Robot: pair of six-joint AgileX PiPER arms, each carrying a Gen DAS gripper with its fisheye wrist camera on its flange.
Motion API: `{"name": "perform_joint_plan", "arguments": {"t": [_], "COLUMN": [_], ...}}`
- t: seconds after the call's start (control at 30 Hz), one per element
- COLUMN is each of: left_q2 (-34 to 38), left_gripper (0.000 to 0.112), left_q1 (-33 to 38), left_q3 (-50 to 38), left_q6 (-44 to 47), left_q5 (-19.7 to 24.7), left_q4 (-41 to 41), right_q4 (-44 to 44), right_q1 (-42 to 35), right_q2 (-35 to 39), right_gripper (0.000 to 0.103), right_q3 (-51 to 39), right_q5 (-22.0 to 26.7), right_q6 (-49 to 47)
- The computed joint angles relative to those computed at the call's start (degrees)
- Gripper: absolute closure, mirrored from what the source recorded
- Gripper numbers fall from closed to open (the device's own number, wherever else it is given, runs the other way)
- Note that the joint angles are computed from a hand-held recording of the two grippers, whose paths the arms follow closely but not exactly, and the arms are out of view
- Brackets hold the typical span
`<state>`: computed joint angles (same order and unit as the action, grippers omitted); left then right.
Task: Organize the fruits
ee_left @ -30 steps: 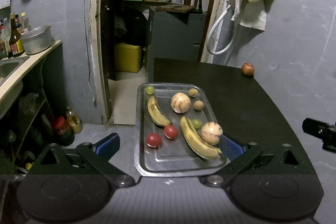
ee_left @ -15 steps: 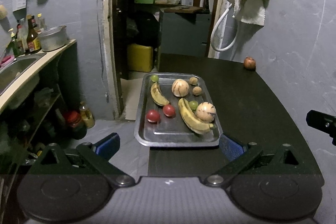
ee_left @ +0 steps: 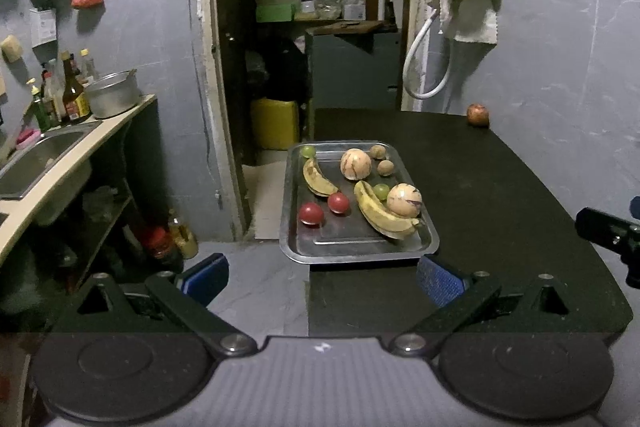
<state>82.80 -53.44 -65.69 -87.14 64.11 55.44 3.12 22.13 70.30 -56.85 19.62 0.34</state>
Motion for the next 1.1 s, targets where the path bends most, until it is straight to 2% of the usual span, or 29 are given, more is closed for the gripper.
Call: {"name": "perform_joint_plan", "arguments": {"t": [0.23, 0.43, 0.6, 0.83, 1.1], "left_q2": [-3.47, -4.83, -5.74, -6.43, -6.96], "left_gripper": [0.010, 0.010, 0.010, 0.010, 0.010], "left_q1": [4.16, 7.18, 8.42, 8.86, 9.81], "left_q3": [4.64, 7.75, 9.33, 10.84, 11.51], "left_q6": [2.74, 4.12, 4.98, 6.27, 7.58], "left_q5": [-5.68, -9.93, -11.99, -13.03, -13.30], "left_q4": [-1.07, -2.66, -3.43, -4.92, -6.12], "right_q4": [-19.08, -27.47, -30.37, -27.88, -28.34], "right_q1": [4.88, 7.83, 9.11, 9.73, 10.69], "right_q2": [2.51, 2.67, 2.27, 3.31, 3.88], "right_gripper": [0.001, 0.001, 0.001, 0.001, 0.001], "right_q3": [-0.90, 0.17, 0.89, -0.04, -0.50], "right_q5": [0.36, 2.67, 4.86, 9.38, 10.99], "right_q6": [20.39, 28.61, 32.42, 30.51, 31.08]}}
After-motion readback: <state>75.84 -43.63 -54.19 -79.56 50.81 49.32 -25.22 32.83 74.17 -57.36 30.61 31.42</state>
